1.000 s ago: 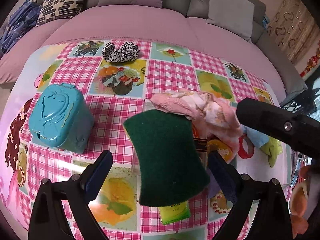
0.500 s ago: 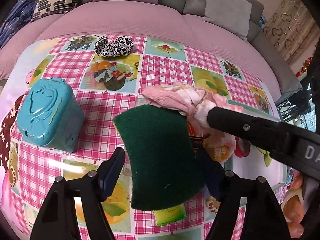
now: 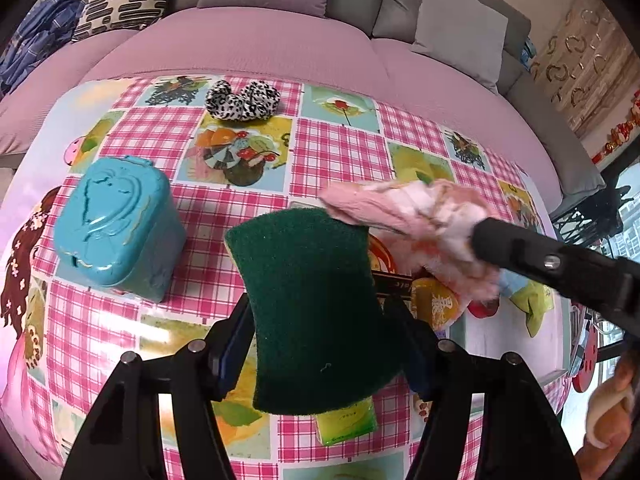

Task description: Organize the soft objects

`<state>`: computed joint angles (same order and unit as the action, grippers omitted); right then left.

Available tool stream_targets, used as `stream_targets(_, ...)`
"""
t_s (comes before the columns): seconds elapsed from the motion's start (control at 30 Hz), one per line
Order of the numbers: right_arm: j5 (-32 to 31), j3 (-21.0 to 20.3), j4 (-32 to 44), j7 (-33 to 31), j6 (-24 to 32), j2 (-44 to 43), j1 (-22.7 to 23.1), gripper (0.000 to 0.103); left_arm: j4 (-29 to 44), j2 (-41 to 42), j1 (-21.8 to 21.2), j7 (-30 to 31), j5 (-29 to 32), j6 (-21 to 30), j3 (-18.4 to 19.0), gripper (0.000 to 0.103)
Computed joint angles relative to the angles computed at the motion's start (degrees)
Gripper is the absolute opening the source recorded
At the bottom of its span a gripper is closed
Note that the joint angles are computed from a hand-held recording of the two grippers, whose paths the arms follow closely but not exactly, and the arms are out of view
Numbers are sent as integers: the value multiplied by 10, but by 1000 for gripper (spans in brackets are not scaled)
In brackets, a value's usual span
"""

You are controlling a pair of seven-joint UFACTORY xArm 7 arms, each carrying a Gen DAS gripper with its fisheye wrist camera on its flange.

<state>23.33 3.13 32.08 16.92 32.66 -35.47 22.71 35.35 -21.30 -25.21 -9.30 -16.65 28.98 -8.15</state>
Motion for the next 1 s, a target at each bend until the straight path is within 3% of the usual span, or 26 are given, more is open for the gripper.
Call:
stream_targets(0.3,-40,13,7,23,37,-79,-17,4,-11,-41,10,-20,18,12,-1,66)
stream_targets(0.57,-86,4,-6,43,114,-188,-62,4,-13,-88,14,-50,36,26,-8,66)
stream_targets(1.0,-133,-48,-43,32,246,-338,-162,4,77,-87,-2,-66,88,53,-46,66)
